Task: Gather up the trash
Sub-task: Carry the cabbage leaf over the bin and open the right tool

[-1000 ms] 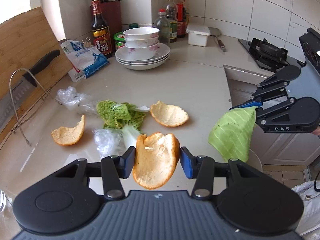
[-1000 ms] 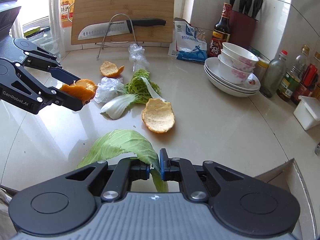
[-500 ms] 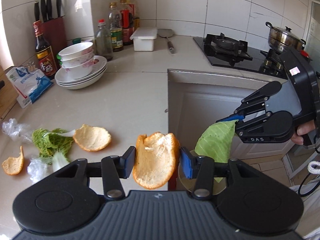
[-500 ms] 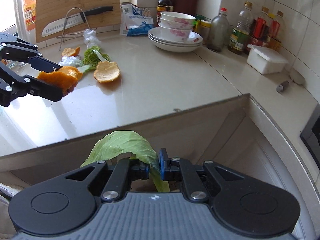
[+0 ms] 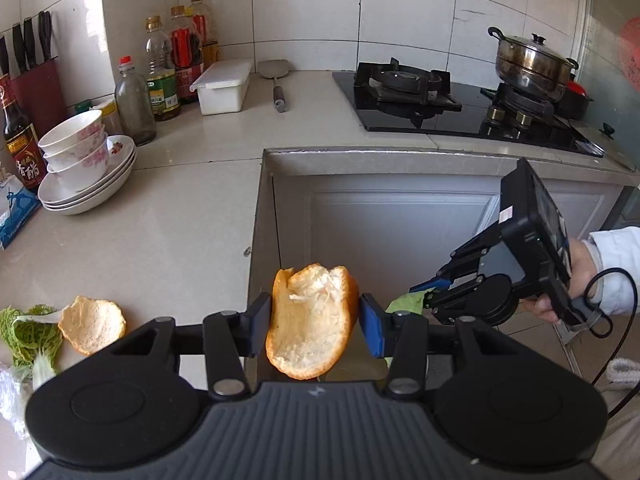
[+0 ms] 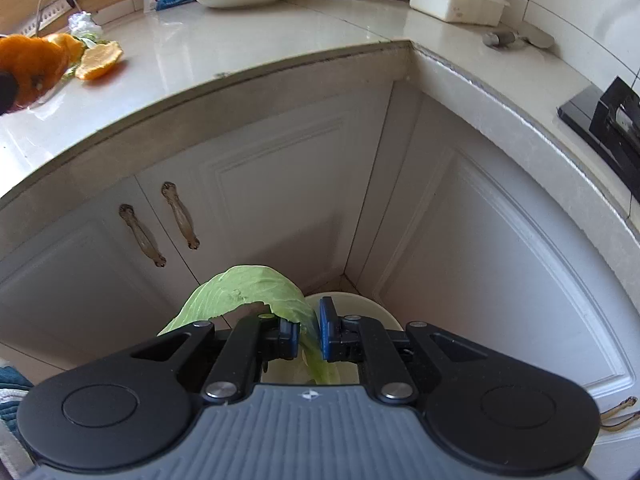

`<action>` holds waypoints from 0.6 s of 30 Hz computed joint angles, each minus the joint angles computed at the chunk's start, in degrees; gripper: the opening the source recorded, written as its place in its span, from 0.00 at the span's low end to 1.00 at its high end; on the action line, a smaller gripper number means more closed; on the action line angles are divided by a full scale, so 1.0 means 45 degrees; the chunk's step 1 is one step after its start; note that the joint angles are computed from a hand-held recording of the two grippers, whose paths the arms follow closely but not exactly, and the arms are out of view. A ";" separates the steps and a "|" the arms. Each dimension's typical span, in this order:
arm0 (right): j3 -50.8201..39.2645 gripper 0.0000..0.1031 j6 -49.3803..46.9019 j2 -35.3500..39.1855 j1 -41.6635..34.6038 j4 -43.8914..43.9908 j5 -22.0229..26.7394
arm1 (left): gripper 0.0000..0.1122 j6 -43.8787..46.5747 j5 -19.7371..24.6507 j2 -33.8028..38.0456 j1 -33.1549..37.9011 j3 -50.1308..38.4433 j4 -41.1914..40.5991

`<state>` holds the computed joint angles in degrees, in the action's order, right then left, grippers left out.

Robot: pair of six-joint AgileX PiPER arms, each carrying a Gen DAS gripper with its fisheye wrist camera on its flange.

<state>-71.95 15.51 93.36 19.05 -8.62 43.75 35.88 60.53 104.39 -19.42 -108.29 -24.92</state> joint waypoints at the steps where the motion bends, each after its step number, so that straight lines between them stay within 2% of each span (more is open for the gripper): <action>1: 0.0155 0.12 0.0038 0.0123 -0.0134 -0.0002 -0.0153 | 0.41 -0.0043 -0.0007 0.0072 -0.0096 -0.0088 0.0046; 7: 0.0855 0.14 0.0463 0.1161 -0.0931 -0.0251 -0.1166 | 0.41 -0.0411 -0.0064 0.0548 -0.0769 -0.0650 0.0538; 9: 0.0896 0.35 0.0472 0.1510 -0.1140 -0.0194 -0.1355 | 0.41 -0.0544 -0.0036 0.0760 -0.0956 -0.0895 0.0688; 11: 0.1083 0.64 0.0618 0.1674 -0.1259 -0.0295 -0.1722 | 0.41 -0.0647 -0.0042 0.0955 -0.1115 -0.1052 0.0783; 13: 0.1284 0.80 0.0714 0.1613 -0.1283 -0.0347 -0.1952 | 0.41 -0.0651 -0.0093 0.1130 -0.1288 -0.1136 0.0880; 14: 0.1454 0.87 0.0759 0.1487 -0.1288 -0.0355 -0.2109 | 0.41 -0.0640 -0.0156 0.1202 -0.1375 -0.1147 0.0941; 18: 0.1859 0.93 0.0545 0.0942 -0.1370 0.0080 -0.2338 | 0.41 -0.0542 -0.0148 0.1681 -0.1676 -0.1457 0.0944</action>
<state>-63.59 17.96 97.59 12.88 -8.25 33.23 33.44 59.86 111.95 -26.96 -114.85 -20.67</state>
